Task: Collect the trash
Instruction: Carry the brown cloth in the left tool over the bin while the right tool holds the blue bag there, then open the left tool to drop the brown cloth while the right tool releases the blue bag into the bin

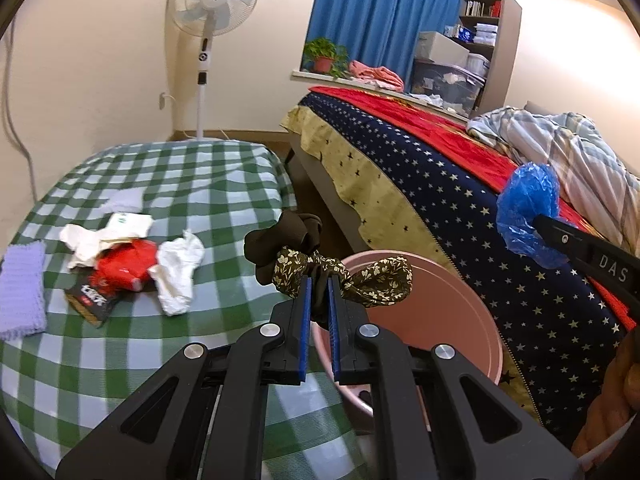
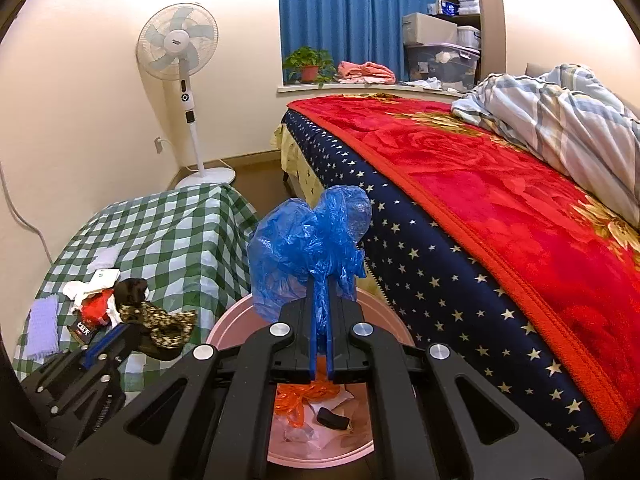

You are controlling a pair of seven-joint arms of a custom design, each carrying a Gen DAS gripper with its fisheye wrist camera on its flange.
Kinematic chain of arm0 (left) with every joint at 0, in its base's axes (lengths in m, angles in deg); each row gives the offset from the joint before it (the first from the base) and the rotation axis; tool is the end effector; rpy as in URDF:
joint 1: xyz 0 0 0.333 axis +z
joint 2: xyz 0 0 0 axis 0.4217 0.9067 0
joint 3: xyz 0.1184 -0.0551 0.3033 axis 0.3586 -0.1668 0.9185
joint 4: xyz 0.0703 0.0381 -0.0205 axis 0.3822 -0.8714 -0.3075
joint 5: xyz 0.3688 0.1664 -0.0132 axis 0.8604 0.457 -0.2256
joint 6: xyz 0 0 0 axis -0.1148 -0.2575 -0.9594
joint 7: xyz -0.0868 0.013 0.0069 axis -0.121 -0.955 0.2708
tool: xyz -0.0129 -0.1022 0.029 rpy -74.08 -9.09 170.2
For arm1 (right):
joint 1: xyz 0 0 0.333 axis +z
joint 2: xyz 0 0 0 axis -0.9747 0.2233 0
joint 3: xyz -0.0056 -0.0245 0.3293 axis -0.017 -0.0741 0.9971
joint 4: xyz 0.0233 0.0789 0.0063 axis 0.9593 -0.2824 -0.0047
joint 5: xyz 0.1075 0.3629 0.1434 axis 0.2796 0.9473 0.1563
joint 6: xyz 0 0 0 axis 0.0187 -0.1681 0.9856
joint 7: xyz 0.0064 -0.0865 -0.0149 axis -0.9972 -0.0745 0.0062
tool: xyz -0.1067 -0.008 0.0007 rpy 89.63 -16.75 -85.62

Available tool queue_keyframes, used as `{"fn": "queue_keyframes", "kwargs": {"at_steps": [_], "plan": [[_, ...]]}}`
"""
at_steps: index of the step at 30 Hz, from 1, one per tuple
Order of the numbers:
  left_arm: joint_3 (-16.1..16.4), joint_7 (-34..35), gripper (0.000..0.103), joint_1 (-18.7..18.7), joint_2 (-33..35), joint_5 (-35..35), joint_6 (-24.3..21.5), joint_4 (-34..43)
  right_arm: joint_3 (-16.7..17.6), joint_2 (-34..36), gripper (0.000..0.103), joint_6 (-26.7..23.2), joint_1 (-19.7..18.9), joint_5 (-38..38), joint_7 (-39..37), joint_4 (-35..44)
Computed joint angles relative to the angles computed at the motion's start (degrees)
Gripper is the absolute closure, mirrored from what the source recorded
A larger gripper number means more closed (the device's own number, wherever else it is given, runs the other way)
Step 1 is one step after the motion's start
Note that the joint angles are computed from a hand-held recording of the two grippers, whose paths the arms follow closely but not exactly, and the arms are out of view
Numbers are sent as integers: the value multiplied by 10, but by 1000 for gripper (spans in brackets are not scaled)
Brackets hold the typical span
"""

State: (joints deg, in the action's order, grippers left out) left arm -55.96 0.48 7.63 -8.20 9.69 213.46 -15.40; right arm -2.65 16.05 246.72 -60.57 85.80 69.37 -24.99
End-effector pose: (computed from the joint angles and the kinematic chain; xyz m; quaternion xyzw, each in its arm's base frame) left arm 0.6082 -0.2918 0.4615 -0.6868 0.5542 -0.3687 0.2918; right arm 0.6532 0.1259 0.5110 -0.6587 0.5932 -0.2876 0.3627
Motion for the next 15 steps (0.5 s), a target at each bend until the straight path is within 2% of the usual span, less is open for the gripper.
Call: {"fn": "queue_keyframes", "kwargs": {"at_steps": [6, 13, 15], "plan": [[0, 40, 95, -8, 35, -33, 12, 35, -23, 2, 100, -11, 8, -21, 36, 2], [13, 80, 95, -20, 62, -78, 37, 56, -20, 7, 100, -21, 1, -33, 48, 9], [12, 99, 94, -18, 69, -101, 56, 58, -16, 10, 96, -28, -4, -29, 48, 12]]}}
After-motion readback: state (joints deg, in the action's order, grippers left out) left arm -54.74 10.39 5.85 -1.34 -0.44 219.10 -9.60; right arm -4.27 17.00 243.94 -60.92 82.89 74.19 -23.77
